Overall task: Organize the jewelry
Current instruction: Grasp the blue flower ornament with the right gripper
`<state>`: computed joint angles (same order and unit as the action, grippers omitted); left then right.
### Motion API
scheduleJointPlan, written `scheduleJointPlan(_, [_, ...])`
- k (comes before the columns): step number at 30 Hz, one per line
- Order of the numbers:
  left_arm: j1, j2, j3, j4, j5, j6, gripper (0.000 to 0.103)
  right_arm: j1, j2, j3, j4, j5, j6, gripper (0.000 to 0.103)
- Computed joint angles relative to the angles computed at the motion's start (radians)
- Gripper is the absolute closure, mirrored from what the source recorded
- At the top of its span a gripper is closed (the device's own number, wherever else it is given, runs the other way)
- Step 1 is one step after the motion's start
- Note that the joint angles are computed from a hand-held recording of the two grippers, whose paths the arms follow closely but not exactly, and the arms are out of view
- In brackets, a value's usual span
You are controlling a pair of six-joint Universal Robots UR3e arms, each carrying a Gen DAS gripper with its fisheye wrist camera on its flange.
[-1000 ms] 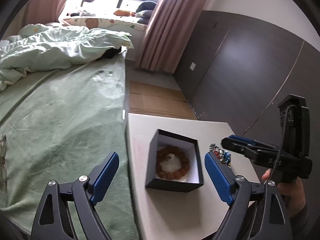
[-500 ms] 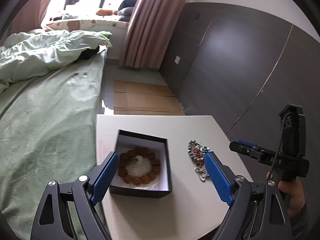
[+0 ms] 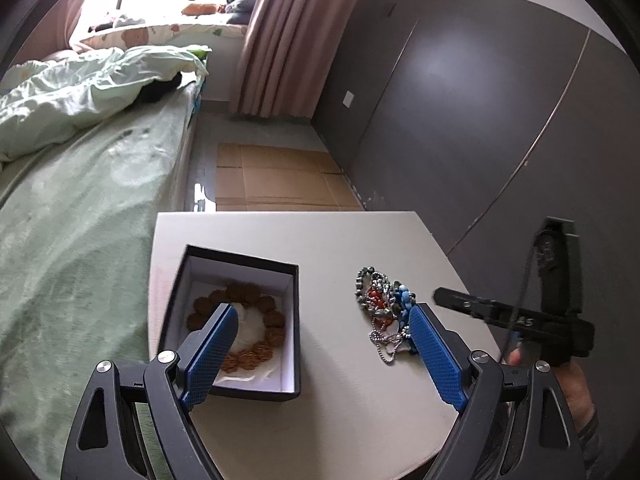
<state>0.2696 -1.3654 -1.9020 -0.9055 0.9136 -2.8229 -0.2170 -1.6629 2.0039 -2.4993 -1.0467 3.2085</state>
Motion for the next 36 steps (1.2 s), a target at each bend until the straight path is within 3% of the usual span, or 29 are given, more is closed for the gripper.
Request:
scheduleJointPlan(12, [-0.134, -0.14, 0.112, 0.06, 0.086, -0.093, 0.015, 0.051, 0.243, -0.102, -0.044, -0.032, 0.009, 0.043])
scheduleJointPlan(13, [-0.141, -0.151, 0.122, 0.061, 0.089, -0.101, 0.015, 0.043, 0.246, -0.09, -0.065, -0.019, 0.012, 0.044])
scheduleJointPlan(15, [-0.159, -0.173, 0.141, 0.069, 0.095, -0.119, 0.015, 0.031, 0.248, -0.087, -0.06, -0.003, 0.005, 0.066])
scheduleJointPlan(20, [-0.203, -0.226, 0.181, 0.088, 0.1, -0.145, 0.017, -0.053, 0.161, 0.016, -0.077, 0.092, -0.041, 0.068])
scheduleJointPlan(30, [-0.306, -0.36, 0.292, 0.077, 0.128, -0.185, 0.038, -0.209, -0.043, 0.169, -0.025, 0.215, -0.094, 0.068])
scheduleJointPlan(36, [-0.349, -0.468, 0.38, 0.016, 0.144, -0.218, 0.058, -0.284, -0.157, 0.237, 0.016, 0.261, -0.108, 0.068])
